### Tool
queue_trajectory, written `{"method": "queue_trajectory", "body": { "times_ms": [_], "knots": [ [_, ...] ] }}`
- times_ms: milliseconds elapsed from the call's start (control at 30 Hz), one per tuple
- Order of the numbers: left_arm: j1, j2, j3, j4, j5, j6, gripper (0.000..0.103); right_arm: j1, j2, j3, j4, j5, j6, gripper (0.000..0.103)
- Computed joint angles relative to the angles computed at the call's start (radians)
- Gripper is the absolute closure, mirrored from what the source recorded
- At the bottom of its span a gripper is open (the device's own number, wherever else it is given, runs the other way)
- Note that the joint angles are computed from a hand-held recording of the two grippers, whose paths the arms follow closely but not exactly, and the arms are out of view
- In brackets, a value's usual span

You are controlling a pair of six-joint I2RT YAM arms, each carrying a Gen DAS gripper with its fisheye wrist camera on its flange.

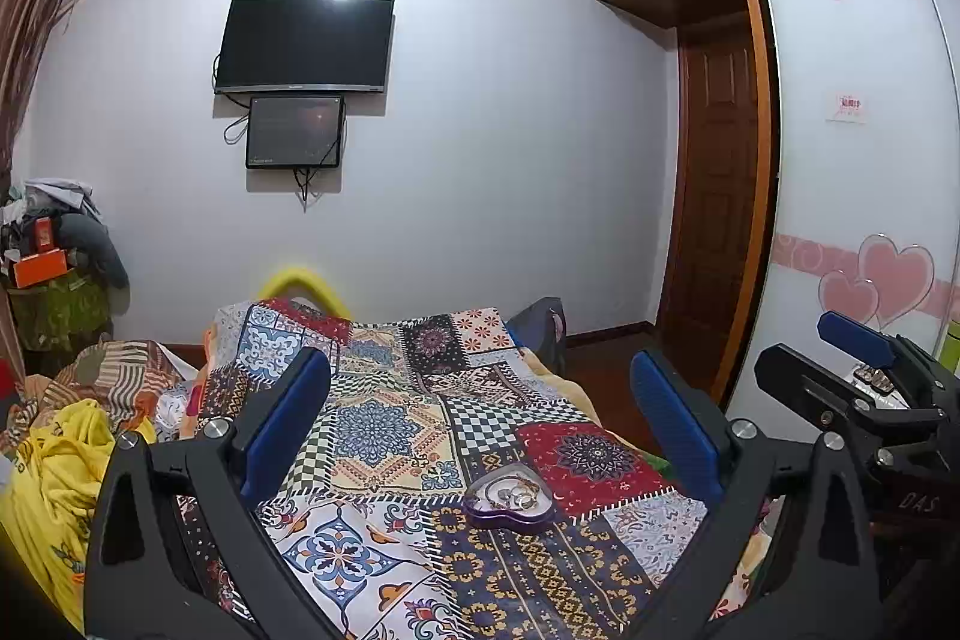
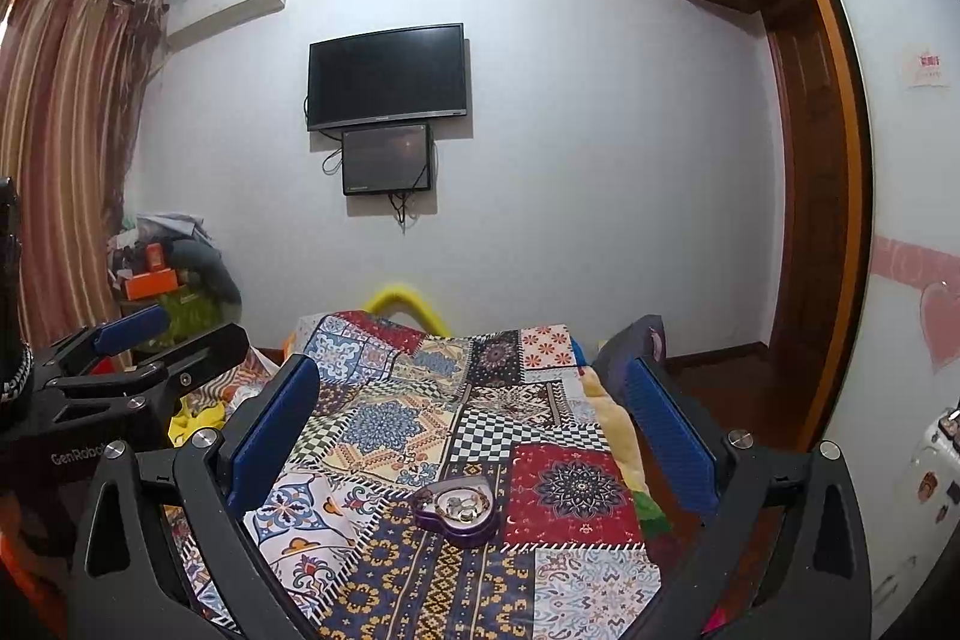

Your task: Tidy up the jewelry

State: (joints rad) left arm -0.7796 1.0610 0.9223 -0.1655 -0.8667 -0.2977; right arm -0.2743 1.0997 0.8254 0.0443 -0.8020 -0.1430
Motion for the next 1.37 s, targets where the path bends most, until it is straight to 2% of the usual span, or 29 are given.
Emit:
{"method": "queue_trajectory", "body": {
  "times_ms": [1367],
  "knots": [
    [0.0, -0.001, 0.002, -0.002, 0.023, -0.009, 0.002, -0.014, 0.033, 0.002, 0.013, 0.004, 0.011, 0.002]
  ]
}}
